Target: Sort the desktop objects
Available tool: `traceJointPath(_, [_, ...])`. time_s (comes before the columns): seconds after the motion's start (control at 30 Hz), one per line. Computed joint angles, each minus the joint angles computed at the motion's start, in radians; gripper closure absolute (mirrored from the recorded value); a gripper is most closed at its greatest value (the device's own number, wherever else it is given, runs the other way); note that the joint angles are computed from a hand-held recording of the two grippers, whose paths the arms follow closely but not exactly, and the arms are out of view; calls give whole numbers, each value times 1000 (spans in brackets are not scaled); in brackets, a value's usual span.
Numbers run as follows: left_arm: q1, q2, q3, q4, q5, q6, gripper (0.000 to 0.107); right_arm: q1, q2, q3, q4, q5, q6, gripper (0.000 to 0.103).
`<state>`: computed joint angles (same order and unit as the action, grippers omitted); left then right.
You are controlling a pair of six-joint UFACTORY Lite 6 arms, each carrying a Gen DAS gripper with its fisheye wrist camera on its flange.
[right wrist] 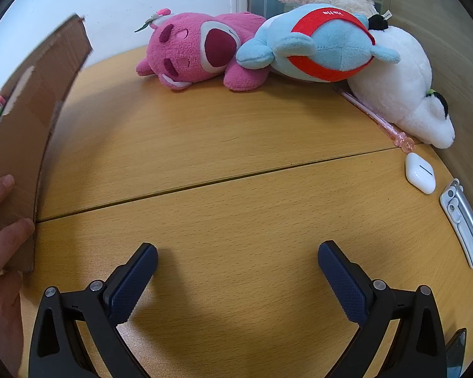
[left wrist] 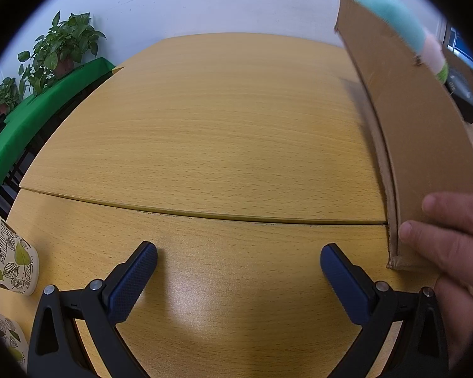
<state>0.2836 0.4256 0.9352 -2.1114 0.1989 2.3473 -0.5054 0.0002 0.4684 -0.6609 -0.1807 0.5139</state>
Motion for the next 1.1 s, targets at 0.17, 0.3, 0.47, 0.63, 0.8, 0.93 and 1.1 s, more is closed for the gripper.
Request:
traceJointPath(0.17, [0,1,1,-1,0,1,4,0,-1,0,-7,1,7,0])
traceJointPath(0.3, [-1,2,2,0,0,-1,4,0,-2,0,-7,1,7,0])
traceJointPath(0.47, [-2,2,1,-6,0,3,4,3,-7,3,-26,7,30,0])
traceJointPath(0.63, [-1,1,0,-13,2,10,4,6,-6,-1,4,4,2,0])
traceJointPath(0.8, [0,0,1,4,0,-6,4,3,-15,-7,-12,5,16,0])
traceJointPath(0.93, [0,-1,0,5,0,-8,4,3,-15,-7,-10,4,14,0])
traceJointPath(1.1, [-1,0,1,2,0,-6,4,4,-22,-9,-25,8,30,0])
